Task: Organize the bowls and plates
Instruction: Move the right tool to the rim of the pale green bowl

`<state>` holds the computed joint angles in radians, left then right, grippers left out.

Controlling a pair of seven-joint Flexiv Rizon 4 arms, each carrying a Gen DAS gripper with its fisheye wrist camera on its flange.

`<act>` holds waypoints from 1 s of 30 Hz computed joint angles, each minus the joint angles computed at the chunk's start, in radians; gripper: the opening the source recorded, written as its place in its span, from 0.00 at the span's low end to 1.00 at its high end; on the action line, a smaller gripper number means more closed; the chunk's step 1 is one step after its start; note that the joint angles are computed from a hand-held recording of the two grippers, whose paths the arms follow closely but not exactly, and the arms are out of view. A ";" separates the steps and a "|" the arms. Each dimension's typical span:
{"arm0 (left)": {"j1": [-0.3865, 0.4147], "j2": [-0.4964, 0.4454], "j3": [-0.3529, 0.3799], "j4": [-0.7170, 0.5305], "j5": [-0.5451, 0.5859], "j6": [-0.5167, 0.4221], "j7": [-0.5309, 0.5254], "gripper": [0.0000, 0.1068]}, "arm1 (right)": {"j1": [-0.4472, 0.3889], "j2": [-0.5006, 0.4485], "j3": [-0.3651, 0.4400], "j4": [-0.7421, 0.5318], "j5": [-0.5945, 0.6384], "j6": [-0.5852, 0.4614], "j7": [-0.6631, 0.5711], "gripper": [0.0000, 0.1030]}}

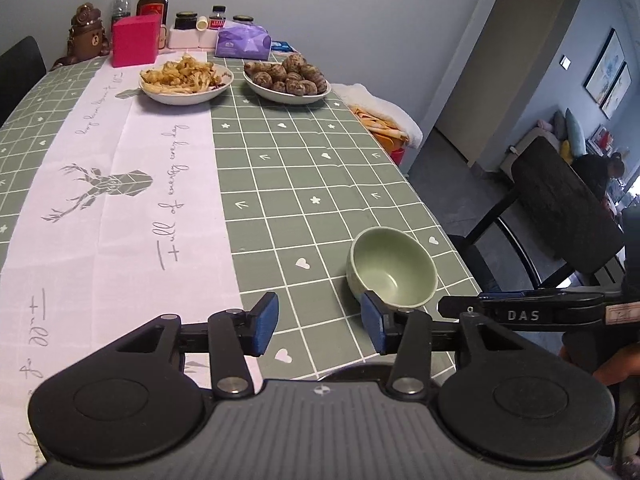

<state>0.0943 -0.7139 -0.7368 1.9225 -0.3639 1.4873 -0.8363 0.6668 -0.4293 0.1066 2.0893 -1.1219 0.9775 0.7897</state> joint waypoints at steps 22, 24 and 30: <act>-0.267 -0.105 0.261 -0.283 -0.093 -0.201 0.032 0.63 | -0.080 -0.059 -0.070 0.003 -0.164 0.144 0.187 0.58; -0.276 -0.116 0.262 -0.298 -0.106 -0.206 0.032 0.63 | -0.087 -0.057 -0.072 0.007 -0.181 0.148 0.217 0.58; -0.354 -0.133 0.343 -0.372 -0.097 -0.306 -0.021 0.62 | -0.108 -0.057 -0.075 0.015 -0.226 0.179 0.292 0.39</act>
